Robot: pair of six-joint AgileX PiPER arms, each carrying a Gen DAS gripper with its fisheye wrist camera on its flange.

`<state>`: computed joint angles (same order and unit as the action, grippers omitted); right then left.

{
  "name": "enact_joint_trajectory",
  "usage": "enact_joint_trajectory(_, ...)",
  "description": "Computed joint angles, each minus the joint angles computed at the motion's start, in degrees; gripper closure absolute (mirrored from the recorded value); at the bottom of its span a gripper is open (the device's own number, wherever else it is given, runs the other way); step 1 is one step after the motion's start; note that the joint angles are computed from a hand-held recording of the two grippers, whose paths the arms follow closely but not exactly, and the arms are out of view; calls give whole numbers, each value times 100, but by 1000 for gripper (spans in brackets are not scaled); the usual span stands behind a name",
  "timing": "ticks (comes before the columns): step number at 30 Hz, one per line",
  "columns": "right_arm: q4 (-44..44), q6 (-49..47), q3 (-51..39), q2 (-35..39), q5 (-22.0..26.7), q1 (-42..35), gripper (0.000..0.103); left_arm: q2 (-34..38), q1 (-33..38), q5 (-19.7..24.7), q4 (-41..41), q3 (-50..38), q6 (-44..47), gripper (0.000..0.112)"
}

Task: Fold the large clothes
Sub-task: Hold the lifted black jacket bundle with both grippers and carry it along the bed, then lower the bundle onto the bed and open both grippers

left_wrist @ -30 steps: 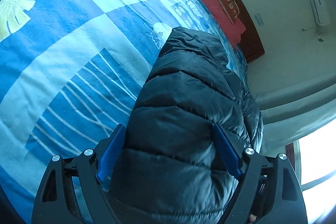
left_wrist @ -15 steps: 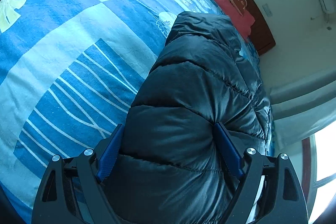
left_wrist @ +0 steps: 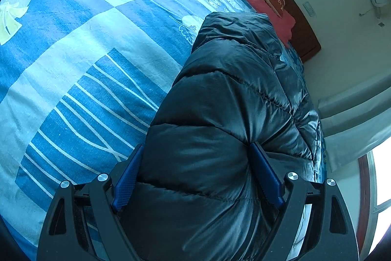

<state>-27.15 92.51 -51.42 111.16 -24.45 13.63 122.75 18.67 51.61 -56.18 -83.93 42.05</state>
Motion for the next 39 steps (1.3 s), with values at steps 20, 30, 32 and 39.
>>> enact_joint_trajectory(20, 1730, -1220, 984, -1101, 168, 375, 30, -318, 486, 707, 82, 57, -69, 27)
enact_joint_trajectory(30, 3567, -2502, 1603, -1693, 173, 1178, 30, -793, 771, 612, 17, 891, 517, 27)
enact_joint_trajectory(32, 4006, -2740, 1797, -1822, 52, 1419, 30, -883, 861, 650, 10, 1048, 567, 27)
enact_joint_trajectory(39, 6287, -4363, 2201, -2290, -126, 2598, 30, -1480, 1309, 792, 54, 1899, 1188, 27)
